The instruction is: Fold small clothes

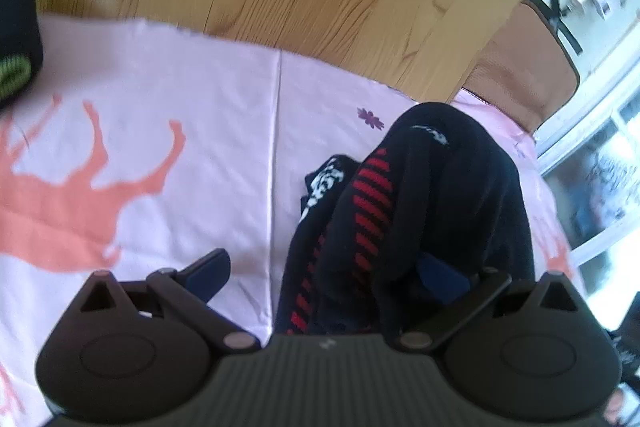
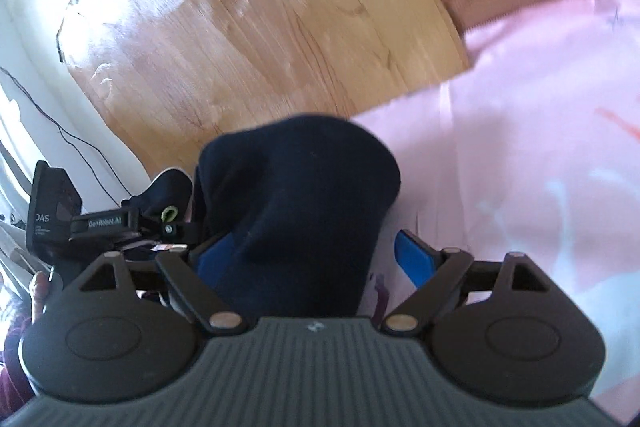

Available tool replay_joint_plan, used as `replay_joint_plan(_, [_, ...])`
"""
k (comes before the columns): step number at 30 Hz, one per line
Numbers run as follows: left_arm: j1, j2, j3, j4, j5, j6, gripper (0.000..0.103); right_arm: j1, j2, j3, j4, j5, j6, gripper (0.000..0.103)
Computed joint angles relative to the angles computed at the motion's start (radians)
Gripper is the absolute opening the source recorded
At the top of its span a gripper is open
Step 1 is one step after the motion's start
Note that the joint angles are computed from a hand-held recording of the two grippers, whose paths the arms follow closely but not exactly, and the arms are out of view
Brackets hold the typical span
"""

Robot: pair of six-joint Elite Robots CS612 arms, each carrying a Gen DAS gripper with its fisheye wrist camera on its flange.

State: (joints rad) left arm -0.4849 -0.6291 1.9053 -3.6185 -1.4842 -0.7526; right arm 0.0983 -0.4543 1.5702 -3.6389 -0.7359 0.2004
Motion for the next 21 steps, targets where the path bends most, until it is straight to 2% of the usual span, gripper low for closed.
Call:
replay_joint_plan(3, [0.017, 0.006, 0.013, -0.046, -0.042, -0.032, 0.103, 0.007, 0.011, -0.026, 0.067, 0.035, 0.016, 0.089])
replay_joint_plan(6, [0.015, -0.007, 0.047, -0.066, 0.005, -0.051, 0.103, 0.013, 0.026, -0.054, 0.095, 0.064, 0.034, 0.09])
replay_joint_plan(9, [0.013, -0.015, 0.059, -0.061, 0.01, -0.053, 0.103, 0.018, 0.035, -0.064, 0.065, 0.07, 0.046, 0.09])
replay_joint_plan(12, [0.004, -0.015, 0.052, -0.054, -0.015, -0.012, 0.103, 0.021, 0.034, -0.064, 0.068, 0.07, 0.035, 0.091])
replay_joint_plan(17, [-0.011, -0.002, 0.015, 0.01, -0.056, 0.053, 0.103, 0.019, 0.039, -0.073, 0.065, 0.077, 0.037, 0.091])
replay_joint_plan(21, [-0.04, 0.006, 0.003, 0.02, 0.018, 0.096, 0.103, 0.015, 0.043, -0.071, 0.056, 0.083, 0.034, 0.091])
